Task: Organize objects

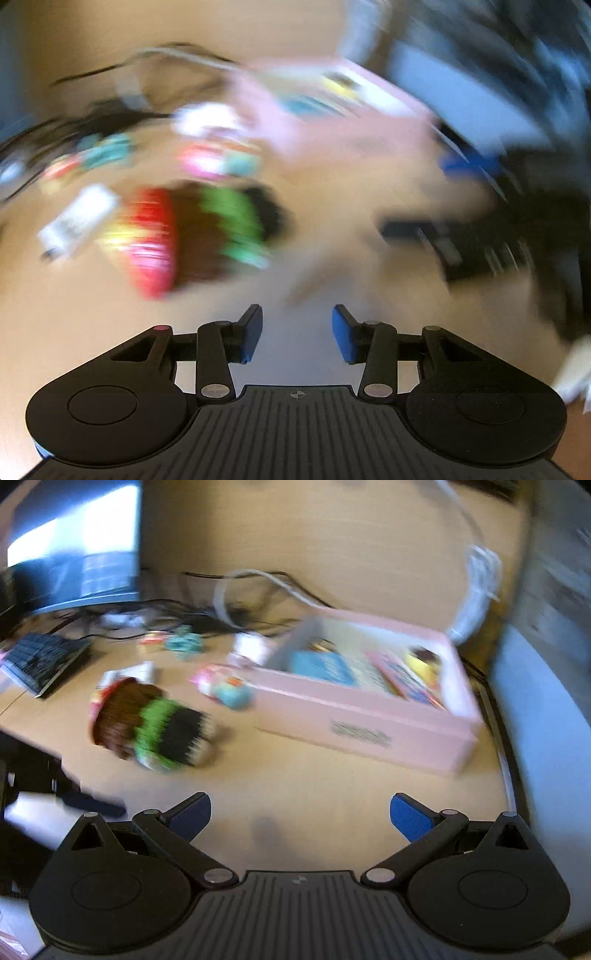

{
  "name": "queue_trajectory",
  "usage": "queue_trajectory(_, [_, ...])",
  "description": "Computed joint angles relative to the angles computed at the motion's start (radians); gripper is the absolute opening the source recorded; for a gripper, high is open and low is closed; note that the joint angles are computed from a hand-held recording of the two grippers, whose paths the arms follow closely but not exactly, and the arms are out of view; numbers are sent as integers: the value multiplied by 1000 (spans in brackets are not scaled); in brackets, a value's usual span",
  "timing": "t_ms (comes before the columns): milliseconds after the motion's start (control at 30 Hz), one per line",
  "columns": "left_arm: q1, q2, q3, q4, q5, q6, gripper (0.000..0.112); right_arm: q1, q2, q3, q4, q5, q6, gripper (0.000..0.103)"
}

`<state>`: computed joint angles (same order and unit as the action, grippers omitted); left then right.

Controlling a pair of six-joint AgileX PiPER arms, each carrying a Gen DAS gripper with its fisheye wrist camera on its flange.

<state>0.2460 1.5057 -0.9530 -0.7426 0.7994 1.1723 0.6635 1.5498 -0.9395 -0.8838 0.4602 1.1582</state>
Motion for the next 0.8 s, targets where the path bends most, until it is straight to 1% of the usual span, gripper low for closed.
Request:
queue_trajectory(67, [28,19,-33,12,-55,-82,44,18,44,-65,40,9,-56,103])
queue_trajectory(100, [26,23,-45,47,-76,-127,44,28,64,-94,50,21,-75,103])
queue_trajectory(133, [9,19,-49,121,-116,-192,44,40,76,-111,57,26,-95,103])
queue_trajectory(167, [-4,16,-49,170,-136,-216,44,47,80,-118,65,26,-113,103])
queue_trajectory(200, [-9,20,-54,192,-130,-215,44,50,82,-122,73,25,-128,103])
queue_trajectory(300, [-18,42,-65,221,-58,-193,44,46,65,-100,94,20,-150,103])
queue_trajectory(333, [-24,43,-59,229,-41,-178,46,42,60,-90,97,24,-144,103])
queue_trajectory(367, [-32,34,-38,219,-55,-139,54,34,56,-81,98,25,-138,103])
queue_trajectory(400, [-47,38,-35,220,-60,-121,56,28,52,-71,95,26,-124,103])
queue_trajectory(433, [-52,40,-39,221,-36,-107,61,14,44,-58,102,22,-124,103])
queue_trajectory(500, [-78,37,-37,244,-13,-108,82,-4,32,-39,113,15,-121,103])
queue_trajectory(567, [-106,39,-27,255,-24,-121,91,-17,22,-18,121,6,-113,103])
queue_trajectory(600, [-106,35,-19,244,-32,-136,91,-17,18,-9,113,4,-99,103])
queue_trajectory(700, [-47,31,-14,87,-21,-200,86,-15,-13,31,64,-3,-39,103])
queue_trajectory(733, [-22,19,-5,15,-33,-241,86,-12,-22,40,49,-2,-20,103])
queue_trajectory(800, [-18,3,3,-58,-95,-352,86,-1,-46,61,12,6,22,103])
